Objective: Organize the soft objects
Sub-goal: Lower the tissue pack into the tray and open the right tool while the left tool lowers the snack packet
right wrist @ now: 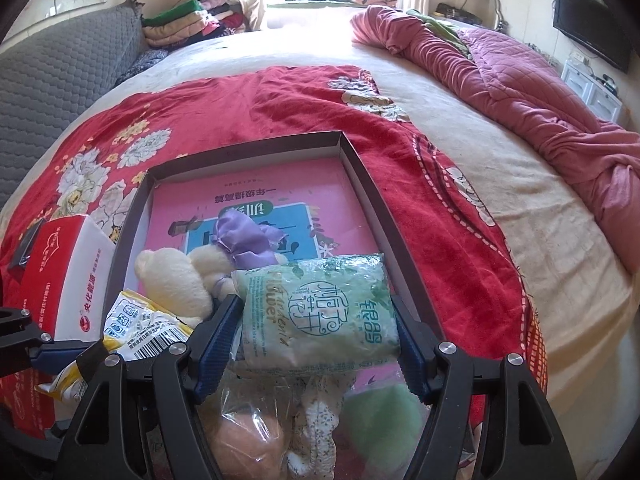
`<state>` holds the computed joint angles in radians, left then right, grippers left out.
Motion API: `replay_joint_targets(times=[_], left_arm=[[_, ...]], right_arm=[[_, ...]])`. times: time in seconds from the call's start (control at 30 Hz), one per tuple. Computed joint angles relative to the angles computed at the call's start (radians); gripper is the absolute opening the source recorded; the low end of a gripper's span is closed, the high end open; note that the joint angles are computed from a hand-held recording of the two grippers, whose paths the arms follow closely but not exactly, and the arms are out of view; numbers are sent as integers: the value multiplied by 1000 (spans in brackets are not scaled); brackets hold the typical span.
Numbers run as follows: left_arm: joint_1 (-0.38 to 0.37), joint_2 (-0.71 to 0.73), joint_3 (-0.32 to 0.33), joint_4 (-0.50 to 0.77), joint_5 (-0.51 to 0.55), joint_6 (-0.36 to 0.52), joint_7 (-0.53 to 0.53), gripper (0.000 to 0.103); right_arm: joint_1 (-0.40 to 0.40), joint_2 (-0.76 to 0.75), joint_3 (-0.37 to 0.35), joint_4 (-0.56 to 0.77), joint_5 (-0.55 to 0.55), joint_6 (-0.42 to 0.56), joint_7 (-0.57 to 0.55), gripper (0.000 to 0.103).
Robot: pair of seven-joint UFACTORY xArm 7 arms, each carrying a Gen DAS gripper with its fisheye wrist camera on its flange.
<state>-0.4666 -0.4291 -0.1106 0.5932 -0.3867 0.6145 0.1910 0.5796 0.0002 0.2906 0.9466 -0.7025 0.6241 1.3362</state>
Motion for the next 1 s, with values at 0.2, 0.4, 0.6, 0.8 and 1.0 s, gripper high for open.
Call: replay_joint_targets(times=[0.2, 0.4, 0.6, 0.8, 1.0], left_arm=[[-1, 0, 3, 2, -3, 3, 2, 41], [2, 0, 0, 3, -1, 4, 0, 41], [1, 0, 4, 4, -8, 8, 2, 41], [1, 0, 7, 7, -16, 16, 5, 41], [0, 1, 16, 11, -35, 27, 16, 41]], right_arm=[[2, 0, 0, -2, 6, 7, 0, 74], [2, 11, -3, 3, 39, 22, -12, 74], [1, 1, -3, -1, 58, 19, -25, 74], [6, 0, 2, 13, 57, 44, -48, 75], [8, 1, 5, 21, 57, 60, -41, 78]])
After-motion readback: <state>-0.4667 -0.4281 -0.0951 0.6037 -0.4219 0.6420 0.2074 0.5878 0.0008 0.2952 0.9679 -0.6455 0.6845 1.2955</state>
